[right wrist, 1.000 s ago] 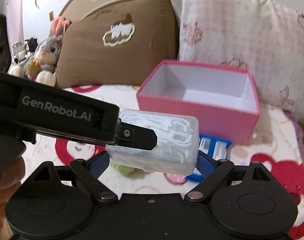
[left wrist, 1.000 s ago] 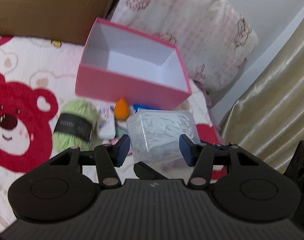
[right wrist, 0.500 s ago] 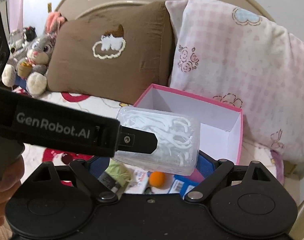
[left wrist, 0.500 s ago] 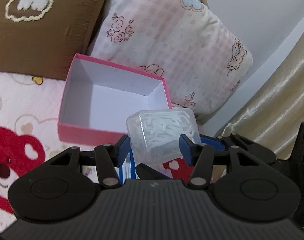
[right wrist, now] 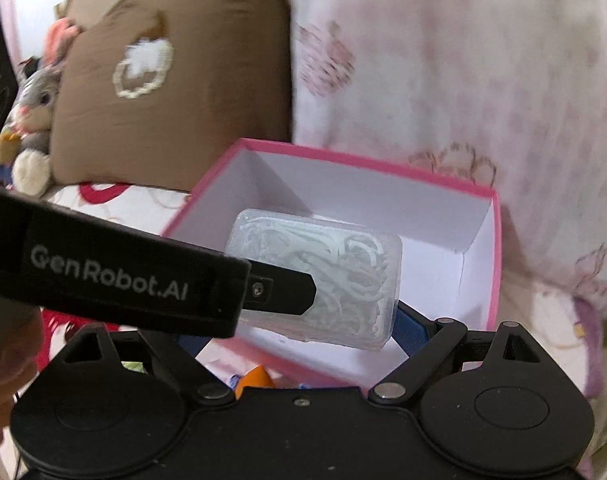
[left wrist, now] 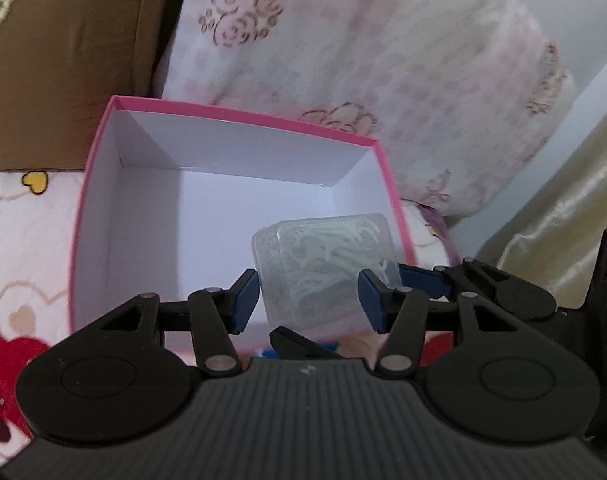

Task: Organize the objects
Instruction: 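Lift the clear box with the left tool and lower it into the pink box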

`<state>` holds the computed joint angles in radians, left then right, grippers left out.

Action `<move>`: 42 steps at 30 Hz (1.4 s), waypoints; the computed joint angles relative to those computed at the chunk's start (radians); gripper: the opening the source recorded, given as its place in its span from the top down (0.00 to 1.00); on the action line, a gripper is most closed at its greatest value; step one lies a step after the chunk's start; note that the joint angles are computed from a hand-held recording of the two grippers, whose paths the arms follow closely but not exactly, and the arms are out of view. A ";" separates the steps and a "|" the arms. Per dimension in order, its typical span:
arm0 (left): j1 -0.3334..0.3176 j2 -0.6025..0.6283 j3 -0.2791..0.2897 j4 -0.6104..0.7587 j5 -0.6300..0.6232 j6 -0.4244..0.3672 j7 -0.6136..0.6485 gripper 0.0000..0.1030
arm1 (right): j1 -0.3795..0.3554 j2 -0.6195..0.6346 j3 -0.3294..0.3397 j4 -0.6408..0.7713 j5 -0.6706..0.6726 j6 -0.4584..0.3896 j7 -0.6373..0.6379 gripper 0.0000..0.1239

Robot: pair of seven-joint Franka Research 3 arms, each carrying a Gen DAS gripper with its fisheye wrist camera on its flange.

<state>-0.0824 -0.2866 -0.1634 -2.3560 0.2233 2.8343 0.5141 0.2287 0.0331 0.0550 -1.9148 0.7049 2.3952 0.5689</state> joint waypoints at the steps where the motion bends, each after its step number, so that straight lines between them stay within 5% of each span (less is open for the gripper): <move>1: 0.006 0.026 0.005 0.009 0.003 0.017 0.001 0.48 | 0.000 0.029 0.000 0.029 -0.006 -0.008 0.025 0.25; 4: -0.015 0.104 0.049 0.055 -0.070 0.025 0.077 0.49 | -0.006 0.135 0.001 0.140 -0.050 -0.055 0.114 0.25; 8: -0.051 0.200 0.104 0.110 -0.322 0.048 0.282 0.49 | 0.001 0.235 0.009 0.250 -0.165 -0.076 0.202 0.25; 11: -0.035 0.251 0.095 0.145 -0.480 0.038 0.401 0.49 | 0.009 0.298 0.012 0.327 -0.244 -0.114 0.265 0.25; 20: 0.041 0.332 0.033 0.211 -0.588 -0.011 0.508 0.49 | 0.035 0.402 0.015 0.458 -0.406 -0.196 0.304 0.25; 31: 0.065 0.367 0.004 0.239 -0.596 -0.024 0.474 0.49 | 0.043 0.426 0.016 0.495 -0.449 -0.244 0.337 0.25; 38: 0.053 0.363 0.023 0.258 -0.411 -0.085 0.303 0.50 | 0.031 0.349 0.035 0.394 -0.435 -0.180 0.216 0.25; 42: 0.052 0.376 0.017 0.275 -0.407 -0.125 0.260 0.58 | 0.016 0.322 0.041 0.356 -0.382 -0.161 0.140 0.51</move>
